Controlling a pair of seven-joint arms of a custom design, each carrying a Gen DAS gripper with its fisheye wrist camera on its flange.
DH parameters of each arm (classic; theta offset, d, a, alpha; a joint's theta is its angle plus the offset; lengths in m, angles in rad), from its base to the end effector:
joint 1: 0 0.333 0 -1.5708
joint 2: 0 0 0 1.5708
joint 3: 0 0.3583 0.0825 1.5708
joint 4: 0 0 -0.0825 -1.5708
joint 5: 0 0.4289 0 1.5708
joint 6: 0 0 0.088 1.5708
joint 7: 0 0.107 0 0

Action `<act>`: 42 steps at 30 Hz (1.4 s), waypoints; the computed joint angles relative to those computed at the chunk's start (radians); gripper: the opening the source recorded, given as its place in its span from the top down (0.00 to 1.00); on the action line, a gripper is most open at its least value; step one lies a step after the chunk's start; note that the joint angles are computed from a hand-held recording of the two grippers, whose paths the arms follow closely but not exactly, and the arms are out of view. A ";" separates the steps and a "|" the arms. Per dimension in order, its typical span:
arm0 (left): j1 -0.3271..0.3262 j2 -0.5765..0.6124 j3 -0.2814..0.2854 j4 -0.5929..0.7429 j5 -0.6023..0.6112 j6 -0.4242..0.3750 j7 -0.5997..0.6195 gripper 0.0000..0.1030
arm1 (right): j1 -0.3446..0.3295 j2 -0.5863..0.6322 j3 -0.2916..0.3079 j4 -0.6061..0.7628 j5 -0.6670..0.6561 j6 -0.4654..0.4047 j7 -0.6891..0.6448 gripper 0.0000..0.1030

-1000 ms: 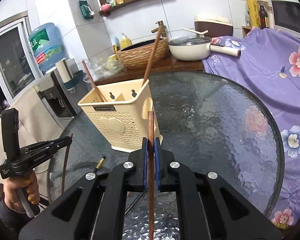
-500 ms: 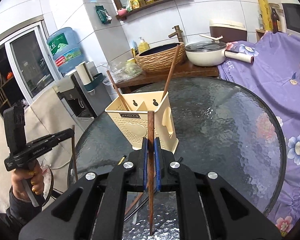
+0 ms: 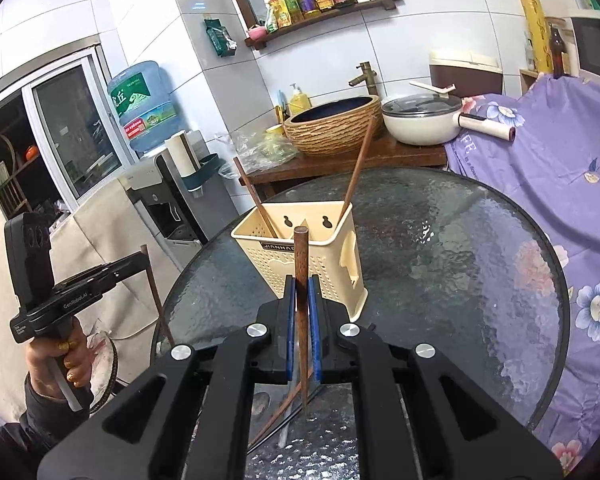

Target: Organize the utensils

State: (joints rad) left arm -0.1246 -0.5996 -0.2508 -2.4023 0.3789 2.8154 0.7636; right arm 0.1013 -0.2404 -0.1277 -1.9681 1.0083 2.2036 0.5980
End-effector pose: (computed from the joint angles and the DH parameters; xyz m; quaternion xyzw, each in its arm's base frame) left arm 0.3983 -0.2060 0.6594 -0.6422 0.5802 -0.4068 0.2922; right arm 0.5620 0.0058 0.6758 -0.7461 0.4381 -0.0643 0.4972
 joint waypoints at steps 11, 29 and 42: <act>-0.004 0.011 0.002 0.046 -0.002 0.014 0.020 0.94 | 0.010 0.003 0.002 0.067 -0.001 -0.023 -0.002 0.93; 0.044 0.105 -0.019 0.263 0.037 0.013 0.028 0.94 | 0.032 0.054 0.019 0.260 0.020 0.002 0.035 0.93; 0.252 0.207 -0.144 0.453 0.345 -0.023 -0.294 0.94 | 0.039 0.175 0.078 0.401 0.030 0.215 0.101 0.93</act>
State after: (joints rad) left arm 0.1270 -0.3924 -0.3952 -1.9494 0.7240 2.7927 0.4695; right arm 0.1401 -0.0652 -0.0493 -1.5670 1.0379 2.4187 0.6989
